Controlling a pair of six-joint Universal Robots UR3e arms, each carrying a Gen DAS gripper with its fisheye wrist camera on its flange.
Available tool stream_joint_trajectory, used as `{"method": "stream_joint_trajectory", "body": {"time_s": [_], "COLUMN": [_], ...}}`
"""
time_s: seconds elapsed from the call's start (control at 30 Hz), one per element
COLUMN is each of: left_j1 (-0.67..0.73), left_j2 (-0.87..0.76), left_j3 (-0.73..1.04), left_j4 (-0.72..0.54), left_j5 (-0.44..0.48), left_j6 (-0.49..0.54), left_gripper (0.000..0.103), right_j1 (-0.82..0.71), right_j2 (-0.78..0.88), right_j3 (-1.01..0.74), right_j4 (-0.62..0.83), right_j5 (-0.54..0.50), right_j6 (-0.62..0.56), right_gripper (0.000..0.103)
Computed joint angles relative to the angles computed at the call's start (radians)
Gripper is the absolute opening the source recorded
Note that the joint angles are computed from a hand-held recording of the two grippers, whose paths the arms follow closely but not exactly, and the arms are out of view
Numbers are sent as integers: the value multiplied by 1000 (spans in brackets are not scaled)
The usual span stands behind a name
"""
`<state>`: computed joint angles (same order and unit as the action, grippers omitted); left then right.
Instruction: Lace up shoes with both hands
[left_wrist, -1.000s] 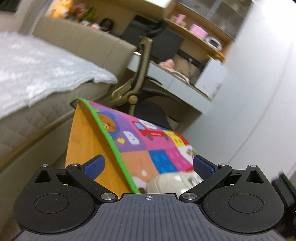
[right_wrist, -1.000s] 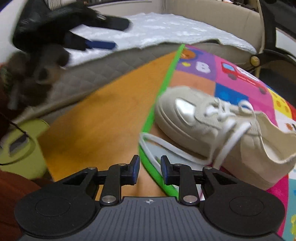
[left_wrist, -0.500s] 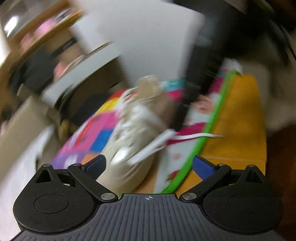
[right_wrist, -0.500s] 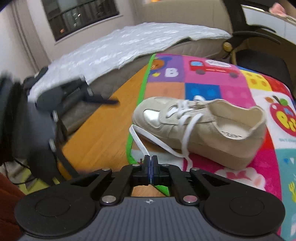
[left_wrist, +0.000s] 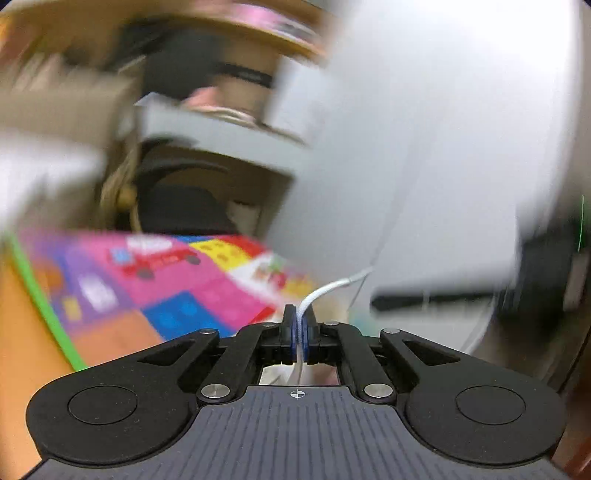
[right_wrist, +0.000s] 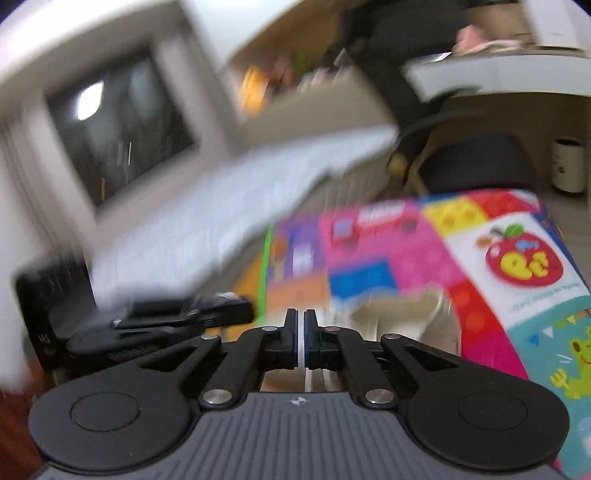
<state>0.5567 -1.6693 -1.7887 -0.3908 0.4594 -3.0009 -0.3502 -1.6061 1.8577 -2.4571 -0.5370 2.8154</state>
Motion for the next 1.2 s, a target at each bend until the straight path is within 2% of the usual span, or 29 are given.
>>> {"method": "stream_joint_trajectory", "body": {"time_s": [0.07,0.1,0.2,0.23,0.3,0.37,0.53,0.57,0.6,0.63,0.7,0.73,0.77,0.8,0.83,0.87,0.9,0.93,0.97,1.07,1.1,1.2], "left_j1": [32,39,41,40,52,70,52,47,41,38,28,23,18,18,13,6,-12,-31,-58,-168,-192,-153], "left_j2": [-56,-65,-53,-46,-16,19,-9,-15,-20,-17,-11,-11,-13,-21,-39,-57,-84,-113,-145,-240,-266,-291], "left_j3": [-6,-2,22,31,7,-27,-34,-31,-28,-29,-21,-3,15,37,74,114,179,245,312,475,516,583], "left_j4": [153,159,51,8,-15,-43,-25,-31,-39,-56,-98,-104,-107,-87,-56,-37,-66,-96,-141,-212,-233,-445], "left_j5": [-62,-74,-105,-112,-128,-153,-172,-174,-177,-179,-161,-127,-93,-56,0,56,113,169,219,389,416,201], "left_j6": [-235,-260,-213,-188,-158,-126,-142,-141,-136,-122,-79,-66,-56,-67,-93,-110,-95,-78,-44,78,125,259], "left_gripper": [3,3,3,3,3,3,3,3,3,4,10,24,32,47,56,59,68,82,88,91,91,93], "right_j1": [-18,-15,15,32,56,73,109,109,110,115,110,98,76,48,12,-22,-55,-80,-95,-124,-136,-216], "right_j2": [56,85,140,155,174,180,178,172,168,169,163,159,161,163,162,162,158,151,148,114,104,70], "right_j3": [60,70,74,65,44,28,27,40,55,71,87,89,81,72,66,62,62,69,74,112,128,186], "right_j4": [-248,-332,-489,-516,-528,-506,-530,-553,-603,-679,-768,-796,-824,-856,-884,-914,-937,-944,-938,-845,-824,-825], "right_j5": [97,136,195,199,207,210,162,155,140,112,74,71,80,91,107,121,132,134,130,96,86,111], "right_j6": [206,274,355,356,346,322,309,320,344,381,439,469,509,555,596,634,663,669,661,571,551,548], "right_gripper": [3,4,19,25,30,31,31,31,24,2,2,2,2,2,2,2,2,2,2,2,2,2]}}
